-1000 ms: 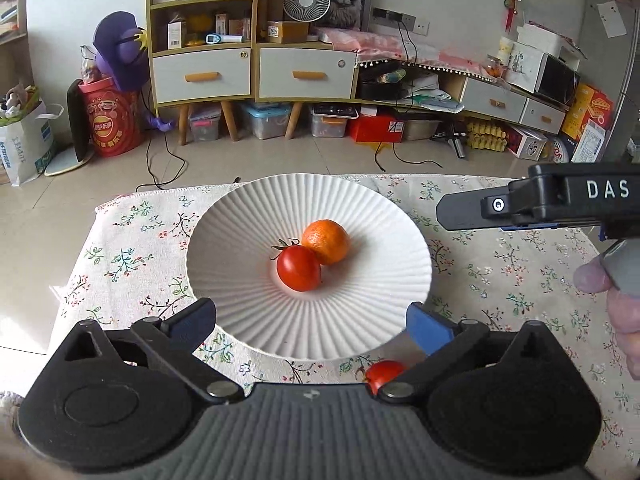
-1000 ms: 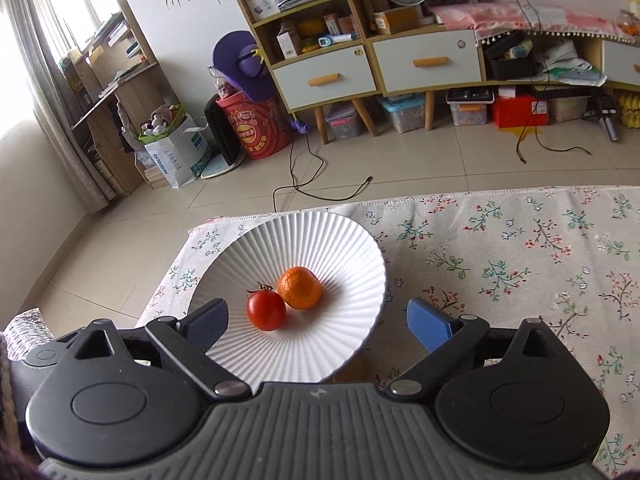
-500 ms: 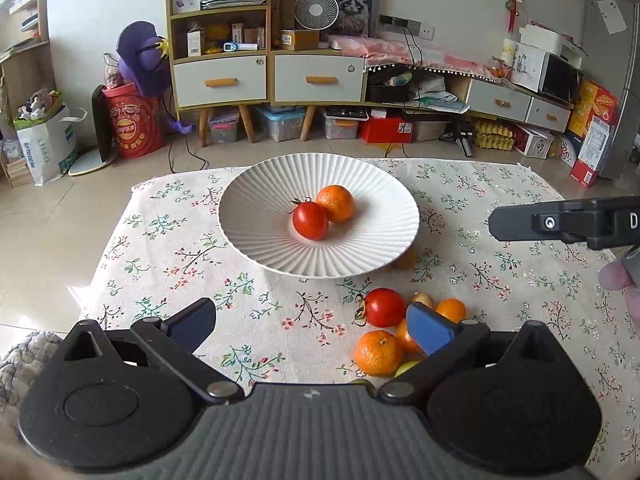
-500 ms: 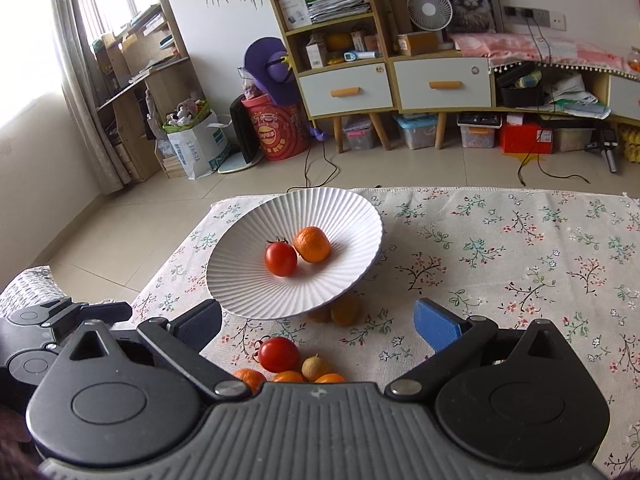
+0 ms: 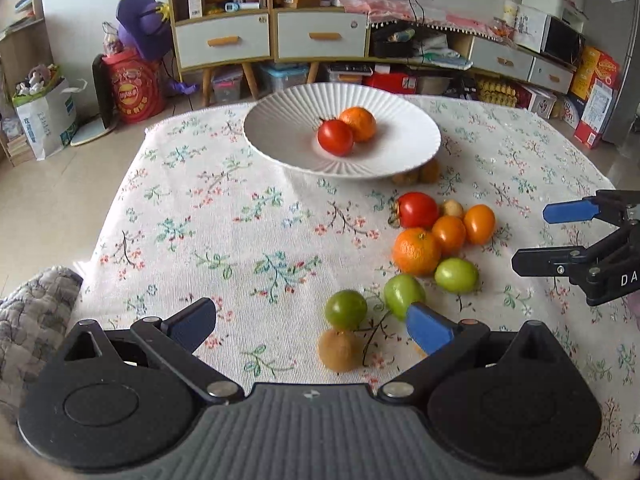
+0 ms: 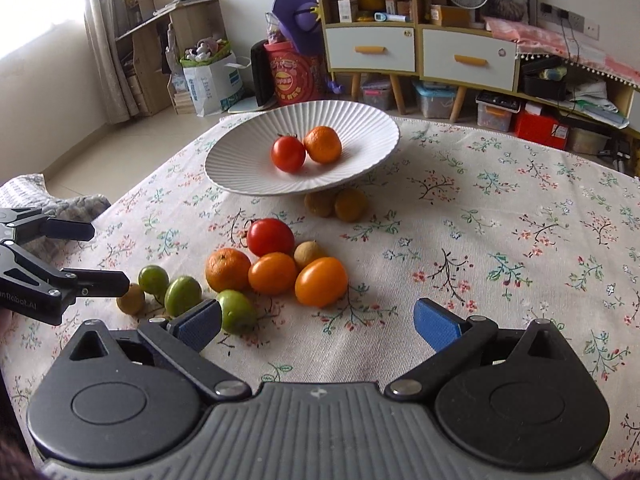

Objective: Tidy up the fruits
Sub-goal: 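Withdraw both open grippers from the plate back toward the remaining fruits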

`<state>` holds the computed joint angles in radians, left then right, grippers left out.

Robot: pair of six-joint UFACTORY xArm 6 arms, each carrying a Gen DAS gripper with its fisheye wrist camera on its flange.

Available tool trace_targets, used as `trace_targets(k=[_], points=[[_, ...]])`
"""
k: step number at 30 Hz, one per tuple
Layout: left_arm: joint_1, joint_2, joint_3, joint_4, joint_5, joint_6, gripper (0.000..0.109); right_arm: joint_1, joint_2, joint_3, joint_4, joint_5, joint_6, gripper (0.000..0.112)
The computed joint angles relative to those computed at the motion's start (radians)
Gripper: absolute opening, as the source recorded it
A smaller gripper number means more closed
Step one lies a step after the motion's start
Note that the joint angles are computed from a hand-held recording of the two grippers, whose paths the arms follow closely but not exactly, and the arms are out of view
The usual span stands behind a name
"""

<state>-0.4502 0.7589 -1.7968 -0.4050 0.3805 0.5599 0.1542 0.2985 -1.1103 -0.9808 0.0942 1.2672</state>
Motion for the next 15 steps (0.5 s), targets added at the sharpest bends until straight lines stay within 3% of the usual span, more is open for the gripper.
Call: trace_targets(k=[4, 8, 13, 15], points=[[0.008, 0.008, -0.028, 0.049, 0.084, -0.04, 0.097, 0.013, 0.006, 0.01, 0.068, 0.013, -0.068, 0.102], [0.013, 0.001, -0.009, 0.062, 0.103, -0.04, 0.097, 0.022, 0.004, 0.021, 0.1, 0.001, -0.107, 0.102], [0.02, 0.011, -0.026, 0.073, 0.153, -0.057, 0.093, 0.057, 0.011, 0.052, 0.423, -0.026, -0.408, 0.1], [0.021, 0.016, -0.035, 0.084, 0.172, -0.07, 0.089, 0.073, 0.014, 0.051, 0.492, -0.018, -0.49, 0.099]])
